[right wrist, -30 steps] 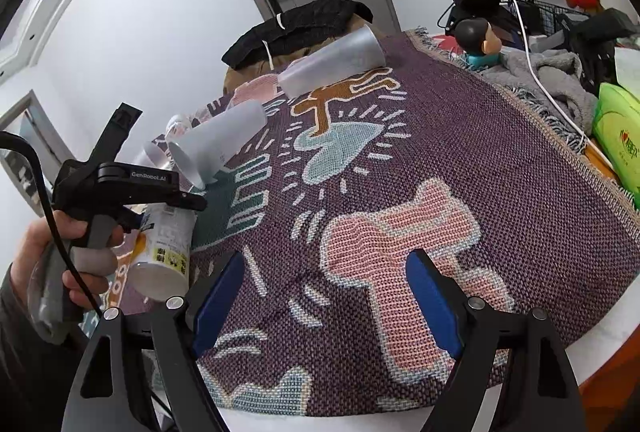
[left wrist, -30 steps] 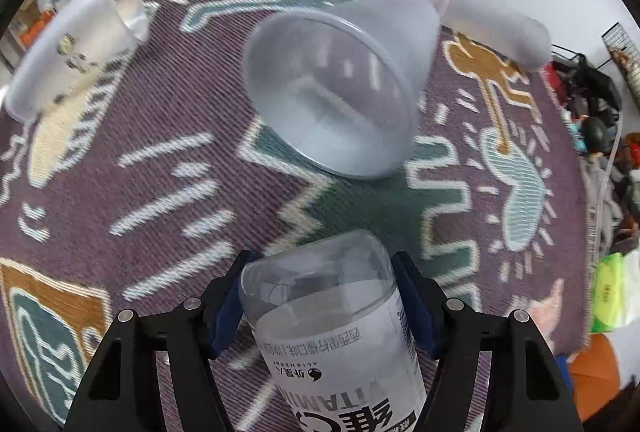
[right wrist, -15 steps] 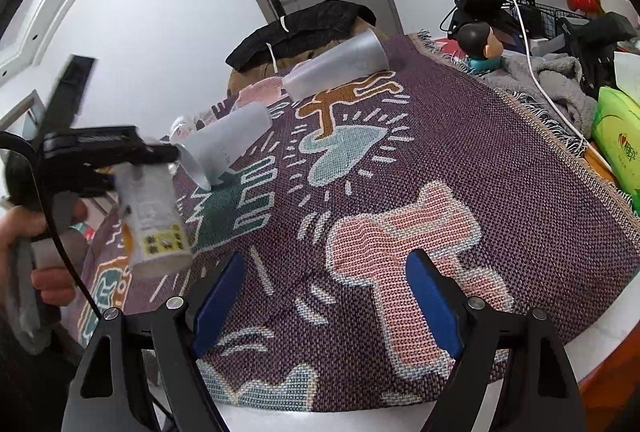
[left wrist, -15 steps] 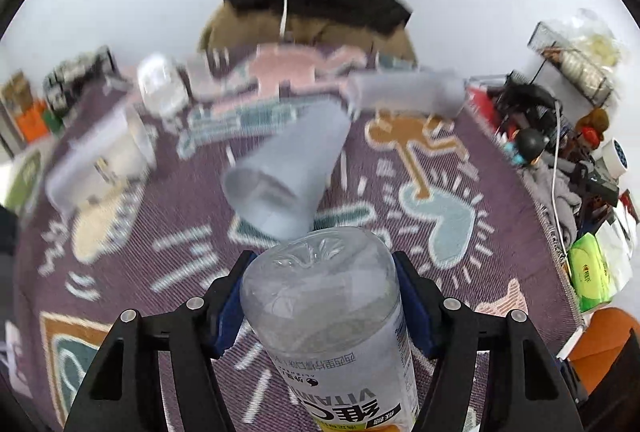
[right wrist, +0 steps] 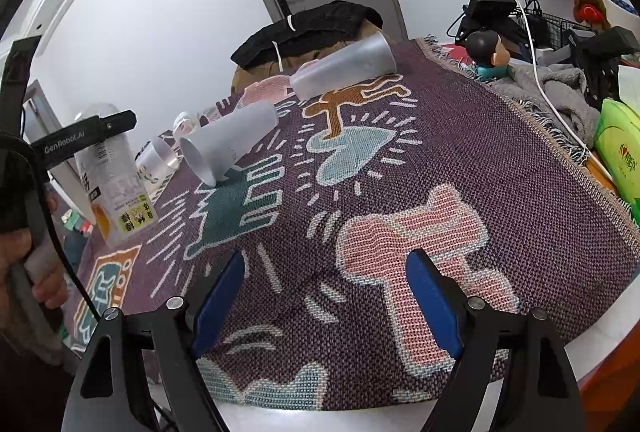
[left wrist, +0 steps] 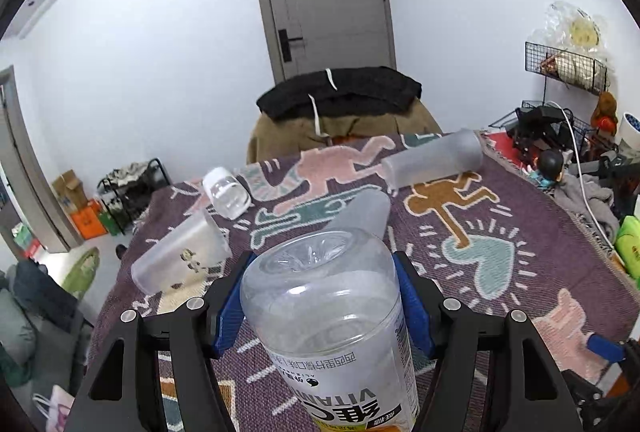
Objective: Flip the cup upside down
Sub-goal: 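Rotate the held bottle with the left tool so its cap points up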
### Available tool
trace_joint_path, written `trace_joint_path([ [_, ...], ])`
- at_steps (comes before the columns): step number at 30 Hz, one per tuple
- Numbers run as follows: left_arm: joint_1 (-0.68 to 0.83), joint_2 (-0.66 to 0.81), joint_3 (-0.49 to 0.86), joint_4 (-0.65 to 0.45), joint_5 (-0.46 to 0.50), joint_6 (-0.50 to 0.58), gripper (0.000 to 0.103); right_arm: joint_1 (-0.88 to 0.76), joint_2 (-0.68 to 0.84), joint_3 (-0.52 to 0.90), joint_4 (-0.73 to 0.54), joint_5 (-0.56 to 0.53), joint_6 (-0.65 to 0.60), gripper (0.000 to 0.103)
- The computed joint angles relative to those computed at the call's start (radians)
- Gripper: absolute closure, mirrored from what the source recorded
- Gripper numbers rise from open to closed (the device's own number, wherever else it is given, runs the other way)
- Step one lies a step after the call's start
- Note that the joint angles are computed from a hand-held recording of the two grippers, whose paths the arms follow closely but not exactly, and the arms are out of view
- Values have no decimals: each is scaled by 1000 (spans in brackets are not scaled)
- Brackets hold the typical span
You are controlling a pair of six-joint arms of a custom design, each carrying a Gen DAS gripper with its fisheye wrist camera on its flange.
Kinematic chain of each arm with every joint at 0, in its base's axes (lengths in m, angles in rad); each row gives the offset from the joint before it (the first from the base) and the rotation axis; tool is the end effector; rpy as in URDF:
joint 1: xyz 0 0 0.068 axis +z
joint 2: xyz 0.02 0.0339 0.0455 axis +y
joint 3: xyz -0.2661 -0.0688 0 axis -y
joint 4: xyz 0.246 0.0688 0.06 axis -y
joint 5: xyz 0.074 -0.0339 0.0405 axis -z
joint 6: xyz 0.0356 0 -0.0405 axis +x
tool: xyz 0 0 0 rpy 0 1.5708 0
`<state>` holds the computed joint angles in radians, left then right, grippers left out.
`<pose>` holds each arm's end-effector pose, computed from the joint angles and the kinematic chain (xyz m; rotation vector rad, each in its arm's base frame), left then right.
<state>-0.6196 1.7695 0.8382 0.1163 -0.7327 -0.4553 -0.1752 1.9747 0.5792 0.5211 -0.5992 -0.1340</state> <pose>0.2877 -0.1760 0.1397 -0.1485 2.1494 0.2691 0.2919 -0.0313 0.0471 -0.2114 2.3148 0.5759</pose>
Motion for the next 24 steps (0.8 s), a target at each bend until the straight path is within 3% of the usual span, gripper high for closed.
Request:
trace_joint_path([
  [6,3,91,-53,203,-58,-3,35,3,11,7,14,0,8,20],
  [10,0,131,-56,255,-76,11,35,13,33,25,16,8,22,20],
  [15,-40,185,-68,383,-184,88,35,18,58,30,22,20,21,20],
  [24,-56,301,7,368,-203,105,35,5,42,12,46,20,18,20],
])
